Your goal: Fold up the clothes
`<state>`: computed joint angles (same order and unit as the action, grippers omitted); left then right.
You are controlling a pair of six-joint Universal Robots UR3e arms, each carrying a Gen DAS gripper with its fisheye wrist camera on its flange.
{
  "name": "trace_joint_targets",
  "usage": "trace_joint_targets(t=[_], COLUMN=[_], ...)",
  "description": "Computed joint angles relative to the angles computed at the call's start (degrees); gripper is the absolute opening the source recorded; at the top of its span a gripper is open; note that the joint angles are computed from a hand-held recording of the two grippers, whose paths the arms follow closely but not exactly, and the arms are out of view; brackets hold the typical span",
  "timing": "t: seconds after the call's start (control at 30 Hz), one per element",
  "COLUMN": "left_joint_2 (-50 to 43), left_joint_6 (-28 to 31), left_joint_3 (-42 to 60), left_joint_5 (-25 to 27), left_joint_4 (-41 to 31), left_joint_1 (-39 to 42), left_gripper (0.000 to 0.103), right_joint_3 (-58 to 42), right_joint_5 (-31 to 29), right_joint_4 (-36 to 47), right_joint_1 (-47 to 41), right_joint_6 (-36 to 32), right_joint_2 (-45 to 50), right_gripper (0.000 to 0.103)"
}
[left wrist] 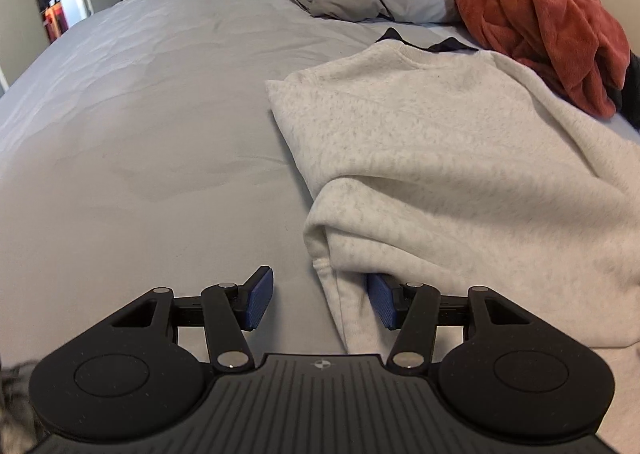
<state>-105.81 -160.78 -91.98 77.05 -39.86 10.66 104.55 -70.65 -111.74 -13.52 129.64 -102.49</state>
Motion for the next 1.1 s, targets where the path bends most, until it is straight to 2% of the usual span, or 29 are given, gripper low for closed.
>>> trace_joint_targets(t=[0.03,0.1,0.13,0.17,0.2,0.23,0.27,0.37,0.47,0.53,0.67,0.73,0.8,0.97,1.1], left_joint_2=[-0.6,-1.7,-2.0,-2.3,-2.2,-1.9,-1.5,0.0,1.3,1.9,2.2,2.1,1.7,1.5,0.6], left_joint_6=[0.6,2.1,2.9,3.3,3.3,3.5,3.6,3.6,1.5,0.3,-3.6,-5.5,-7.0,-8.4,-10.7], left_joint_3=[0.5,2.0,3.0,4.0,4.7,5.1,5.1,4.1,3.0,2.4,2.5,2.7,3.2,4.1,5.2], left_joint_5=[-0.7,-2.3,-3.0,-3.6,-3.7,-4.2,-4.6,-5.3,-6.2,-6.8,-9.3,-11.1,-12.5,-14.1,-14.9], left_joint_4=[-0.4,-1.9,-3.0,-4.4,-5.3,-6.1,-6.7,-7.2,-6.9,-6.9,-8.9,-9.9,-11.1,-12.4,-13.1], left_joint_1=[0.4,1.1,1.3,1.4,1.6,2.0,2.4,3.6,4.4,5.0,7.0,8.3,9.3,10.3,10.9], left_gripper=[0.041,0.024,0.020,0.017,0.014,0.013,0.012,0.010,0.009,0.009,0.007,0.007,0.007,0.007,0.007], right_joint_3=[0.2,1.6,2.8,3.7,4.1,3.8,2.6,-2.4,-9.2,-15.5,-31.9,-36.8,-38.2,-34.0,-25.0], right_joint_5=[-0.6,-1.6,-3.1,-4.9,-6.5,-7.2,-7.2,-5.8,-1.6,2.7,11.5,13.1,13.7,14.8,15.9], right_joint_4=[0.0,-1.5,-3.5,-5.8,-7.8,-8.6,-7.9,-3.0,6.2,16.4,45.4,55.5,61.6,64.2,51.8], right_joint_1=[0.2,0.7,1.5,2.6,3.5,3.9,4.0,2.7,-1.0,-4.3,-9.9,-9.6,-7.8,3.3,14.4], right_joint_6=[-1.3,-4.0,-4.8,-5.0,-4.6,-3.8,-2.7,1.1,2.7,2.2,-6.7,-10.8,-13.2,-11.4,-0.7], right_joint_2=[0.1,-0.5,-0.7,-0.4,0.2,0.8,1.6,3.2,2.6,1.9,3.3,3.5,2.4,-0.1,-1.6], right_gripper=[0.048,0.049,0.047,0.042,0.030,0.028,0.022,0.016,0.015,0.014,0.014,0.014,0.014,0.013,0.013])
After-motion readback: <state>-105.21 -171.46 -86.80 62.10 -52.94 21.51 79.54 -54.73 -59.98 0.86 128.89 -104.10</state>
